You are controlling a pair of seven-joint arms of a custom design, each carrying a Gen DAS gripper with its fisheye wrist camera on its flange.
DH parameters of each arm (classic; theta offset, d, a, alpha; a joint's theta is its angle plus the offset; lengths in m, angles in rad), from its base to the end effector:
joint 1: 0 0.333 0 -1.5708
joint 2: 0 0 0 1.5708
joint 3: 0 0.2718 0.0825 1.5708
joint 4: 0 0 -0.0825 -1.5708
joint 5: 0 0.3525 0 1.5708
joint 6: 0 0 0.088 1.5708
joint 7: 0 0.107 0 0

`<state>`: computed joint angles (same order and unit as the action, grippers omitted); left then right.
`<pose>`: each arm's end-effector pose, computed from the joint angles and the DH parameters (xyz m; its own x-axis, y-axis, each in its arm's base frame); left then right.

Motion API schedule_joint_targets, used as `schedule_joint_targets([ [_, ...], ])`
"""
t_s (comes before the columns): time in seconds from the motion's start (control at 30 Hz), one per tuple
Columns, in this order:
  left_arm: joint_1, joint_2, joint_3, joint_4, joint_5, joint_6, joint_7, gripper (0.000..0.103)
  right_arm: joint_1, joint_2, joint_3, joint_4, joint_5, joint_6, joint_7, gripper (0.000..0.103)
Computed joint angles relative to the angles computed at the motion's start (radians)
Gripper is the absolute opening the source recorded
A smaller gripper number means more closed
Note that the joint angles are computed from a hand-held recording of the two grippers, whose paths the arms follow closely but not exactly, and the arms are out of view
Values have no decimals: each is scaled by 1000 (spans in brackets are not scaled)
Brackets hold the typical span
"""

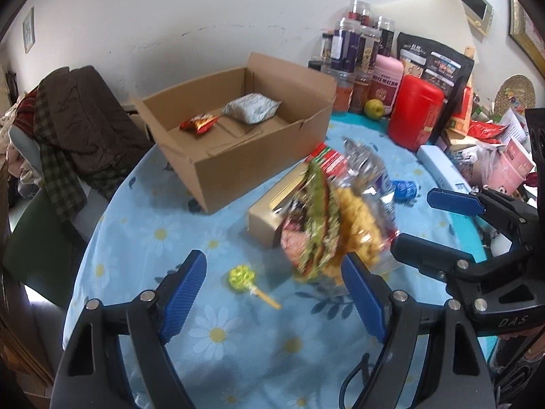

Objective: Organize snacks
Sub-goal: 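Grasp the clear bag of yellow puffs with the right tool while the left tool grasps the green jerky bag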

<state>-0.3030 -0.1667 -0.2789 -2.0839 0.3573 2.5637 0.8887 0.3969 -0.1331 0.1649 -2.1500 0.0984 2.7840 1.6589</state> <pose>0.4371 -0.3027 0.5355 -0.1649 -0.9851 0.0487 -0.7558 0.0945 -0.6480 0.4552 0.2852 0.5186 0.4347 -0.8915 -0.1274 -0.6911 -0.2395 -0.6820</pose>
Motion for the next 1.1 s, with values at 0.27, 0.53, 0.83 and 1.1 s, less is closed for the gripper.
schedule_joint_targets([
  [0.27, 18, -23, 19, -68, -15, 35, -13, 82, 19, 110, -6, 96, 8, -69, -4, 70],
  [0.53, 21, -1, 29, -65, -58, 91, 19, 82, 31, 173, -21, 154, 58, -112, -33, 35],
  [0.83, -12, 89, 26, 8, -170, 155, 163, 82, 20, 87, -27, 71, 161, -118, -129, 30],
  [1.1, -28, 201, 5, 115, -236, 129, 254, 82, -3, -39, -24, -58, 135, -114, -109, 29],
])
